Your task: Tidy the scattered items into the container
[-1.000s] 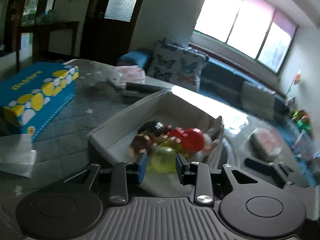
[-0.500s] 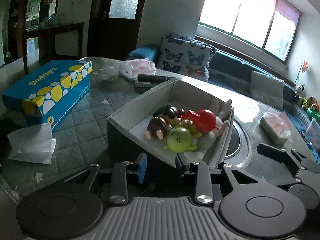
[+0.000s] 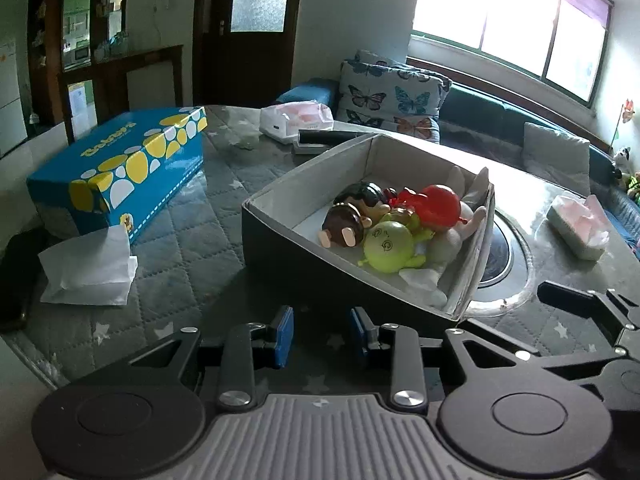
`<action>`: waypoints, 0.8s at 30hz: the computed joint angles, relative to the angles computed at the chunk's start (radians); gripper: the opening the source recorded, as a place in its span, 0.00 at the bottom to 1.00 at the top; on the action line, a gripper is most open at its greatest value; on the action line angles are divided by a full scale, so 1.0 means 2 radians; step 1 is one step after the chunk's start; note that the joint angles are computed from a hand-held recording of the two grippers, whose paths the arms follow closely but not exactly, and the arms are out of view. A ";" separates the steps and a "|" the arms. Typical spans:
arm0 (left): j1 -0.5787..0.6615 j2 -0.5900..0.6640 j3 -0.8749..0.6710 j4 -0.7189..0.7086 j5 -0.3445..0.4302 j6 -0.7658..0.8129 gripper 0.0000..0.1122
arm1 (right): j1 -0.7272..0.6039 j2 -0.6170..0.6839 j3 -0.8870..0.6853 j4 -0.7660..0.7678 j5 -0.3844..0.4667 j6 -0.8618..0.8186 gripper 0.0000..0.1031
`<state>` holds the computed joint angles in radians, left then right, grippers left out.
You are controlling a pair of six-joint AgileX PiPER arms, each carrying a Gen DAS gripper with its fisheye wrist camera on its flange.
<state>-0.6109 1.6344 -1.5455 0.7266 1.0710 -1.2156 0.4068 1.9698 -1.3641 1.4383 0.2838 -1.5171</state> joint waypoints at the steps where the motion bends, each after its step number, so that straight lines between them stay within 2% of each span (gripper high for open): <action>1: -0.001 0.002 0.000 0.003 0.002 -0.002 0.31 | 0.001 0.001 0.000 -0.005 -0.002 0.006 1.00; 4: -0.004 0.011 -0.008 0.007 0.016 0.005 0.31 | 0.002 0.004 -0.001 -0.027 -0.003 0.033 1.00; 8: 0.003 0.013 -0.005 0.000 0.014 0.014 0.31 | 0.005 0.007 -0.005 -0.049 -0.004 0.057 1.00; 13: 0.000 0.042 -0.030 0.011 0.053 0.037 0.31 | 0.010 0.016 -0.018 -0.097 -0.005 0.109 1.00; 24: 0.015 0.058 -0.040 0.002 0.053 0.053 0.31 | 0.020 0.035 -0.045 -0.203 -0.010 0.227 1.00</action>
